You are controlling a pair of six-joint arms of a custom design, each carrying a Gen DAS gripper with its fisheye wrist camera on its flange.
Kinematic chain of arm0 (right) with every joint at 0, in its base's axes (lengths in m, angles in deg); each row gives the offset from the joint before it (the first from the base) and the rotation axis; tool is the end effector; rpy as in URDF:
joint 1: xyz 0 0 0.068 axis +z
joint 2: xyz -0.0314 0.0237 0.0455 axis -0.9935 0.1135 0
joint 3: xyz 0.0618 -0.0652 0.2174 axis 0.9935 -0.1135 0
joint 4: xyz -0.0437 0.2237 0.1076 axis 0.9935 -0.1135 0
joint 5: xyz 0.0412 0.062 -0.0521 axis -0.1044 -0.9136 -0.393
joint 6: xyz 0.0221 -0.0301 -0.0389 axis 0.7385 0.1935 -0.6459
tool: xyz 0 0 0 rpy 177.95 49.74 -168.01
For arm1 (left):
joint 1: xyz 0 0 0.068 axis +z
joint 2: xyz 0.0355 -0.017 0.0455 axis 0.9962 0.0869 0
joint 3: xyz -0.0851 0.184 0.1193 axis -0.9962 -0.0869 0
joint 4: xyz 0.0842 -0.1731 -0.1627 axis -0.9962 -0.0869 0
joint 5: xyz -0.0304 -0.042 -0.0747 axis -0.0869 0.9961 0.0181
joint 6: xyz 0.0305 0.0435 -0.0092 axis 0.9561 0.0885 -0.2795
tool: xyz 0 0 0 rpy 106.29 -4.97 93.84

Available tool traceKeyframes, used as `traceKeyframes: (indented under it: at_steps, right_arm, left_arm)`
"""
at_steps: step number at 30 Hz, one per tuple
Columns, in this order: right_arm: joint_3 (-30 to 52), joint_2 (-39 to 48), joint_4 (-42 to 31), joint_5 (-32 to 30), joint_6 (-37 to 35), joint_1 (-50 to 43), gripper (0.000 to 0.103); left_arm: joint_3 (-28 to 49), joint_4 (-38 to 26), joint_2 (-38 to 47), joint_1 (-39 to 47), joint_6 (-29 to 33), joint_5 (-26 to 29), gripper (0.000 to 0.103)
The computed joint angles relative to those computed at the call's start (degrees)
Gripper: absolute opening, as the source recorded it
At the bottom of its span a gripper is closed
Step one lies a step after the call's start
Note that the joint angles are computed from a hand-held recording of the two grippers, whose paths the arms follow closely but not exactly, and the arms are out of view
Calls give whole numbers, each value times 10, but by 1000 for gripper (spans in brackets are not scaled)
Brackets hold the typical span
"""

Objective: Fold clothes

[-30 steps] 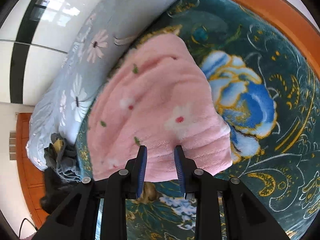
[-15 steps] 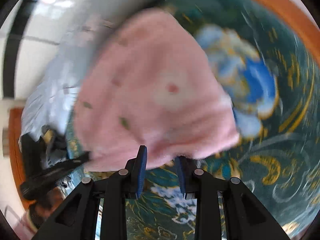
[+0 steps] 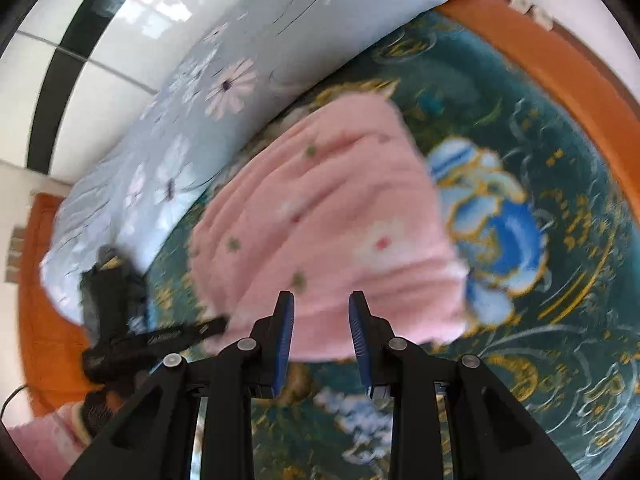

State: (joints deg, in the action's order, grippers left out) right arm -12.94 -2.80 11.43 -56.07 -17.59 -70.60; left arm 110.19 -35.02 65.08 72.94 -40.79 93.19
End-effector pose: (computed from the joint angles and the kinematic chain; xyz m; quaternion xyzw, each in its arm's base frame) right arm 0.2223 0.0576 0.2963 0.2352 0.9445 0.1793 0.1432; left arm 0.2977 -0.0758 0.2430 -0.1965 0.9628 -0.1853 0.0014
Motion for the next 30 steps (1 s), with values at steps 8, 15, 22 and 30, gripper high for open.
traceKeyframes:
  at_steps: [8,15,22,30]
  right_arm:
    - [-147,41,97,-67,24,-61,29]
    - [-59,57,29,7,23,14,29]
    - [-34,96,4,-14,49,115,33]
    - [-6,96,-1,-20,139,208,41]
  left_arm:
    - [-13,5,-1,6,-13,19,5]
    - [-31,-13,-34,23,-12,38,5]
    - [-39,-51,-70,6,-17,44,68]
    - [-1,-109,-100,-54,25,-37,79]
